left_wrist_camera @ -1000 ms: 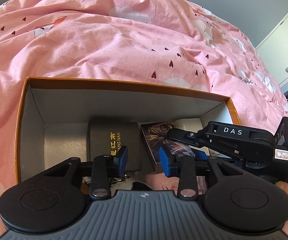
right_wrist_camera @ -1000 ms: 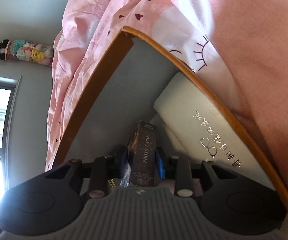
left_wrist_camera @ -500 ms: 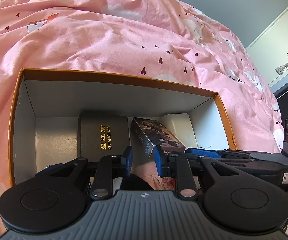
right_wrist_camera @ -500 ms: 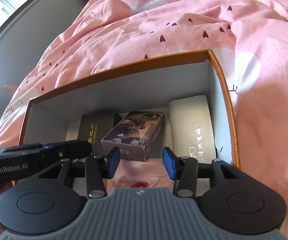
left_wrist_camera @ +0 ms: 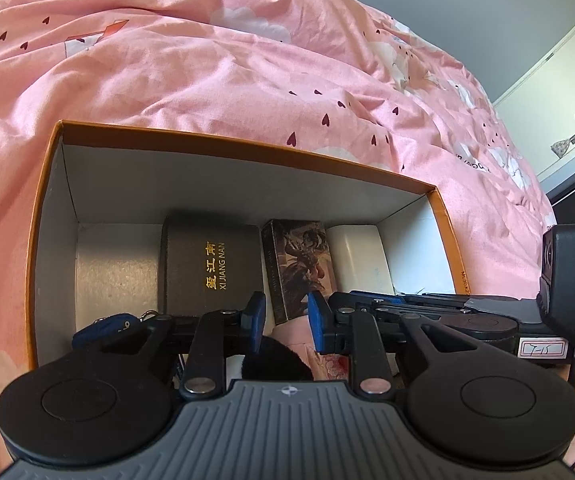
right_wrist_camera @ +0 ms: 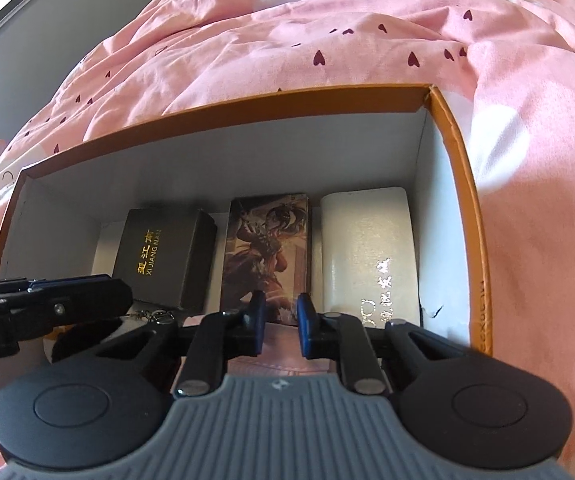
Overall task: Organize objects
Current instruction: 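Stand the card box and trading card upright in the box and release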
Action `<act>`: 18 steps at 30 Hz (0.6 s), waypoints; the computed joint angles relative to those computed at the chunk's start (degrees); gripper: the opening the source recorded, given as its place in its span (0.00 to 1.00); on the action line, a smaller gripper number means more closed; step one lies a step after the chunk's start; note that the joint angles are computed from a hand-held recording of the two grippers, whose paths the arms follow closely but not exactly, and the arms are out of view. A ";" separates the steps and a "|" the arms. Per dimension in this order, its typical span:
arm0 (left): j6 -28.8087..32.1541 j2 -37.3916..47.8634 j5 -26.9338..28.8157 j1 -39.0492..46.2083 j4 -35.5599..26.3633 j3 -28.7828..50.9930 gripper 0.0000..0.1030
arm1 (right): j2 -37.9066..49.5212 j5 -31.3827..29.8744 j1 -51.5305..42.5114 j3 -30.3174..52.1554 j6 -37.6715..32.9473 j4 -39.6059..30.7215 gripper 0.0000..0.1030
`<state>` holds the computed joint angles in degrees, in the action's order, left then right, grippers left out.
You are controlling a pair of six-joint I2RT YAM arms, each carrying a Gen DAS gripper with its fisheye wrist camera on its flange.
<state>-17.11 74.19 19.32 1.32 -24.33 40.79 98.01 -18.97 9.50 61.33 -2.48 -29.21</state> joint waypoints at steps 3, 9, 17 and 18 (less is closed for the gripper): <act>-0.15 -0.74 0.21 0.47 0.18 -0.49 0.27 | 0.62 0.48 0.09 0.75 -1.28 -1.02 0.17; -1.12 0.19 -5.96 -0.14 0.32 0.66 0.28 | -1.03 -0.92 1.04 0.00 -1.10 0.62 0.22; -1.00 9.39 -17.34 -3.98 -2.26 6.74 0.47 | -1.36 3.10 3.95 -0.38 -1.38 2.49 0.29; -1.30 10.66 -17.69 -4.12 -2.72 7.44 0.47 | -1.61 3.00 3.85 -0.68 -1.61 2.72 0.29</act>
<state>-18.41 84.85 1.64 -2.80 -27.05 48.24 96.40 -15.96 13.35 60.65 -4.09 -26.49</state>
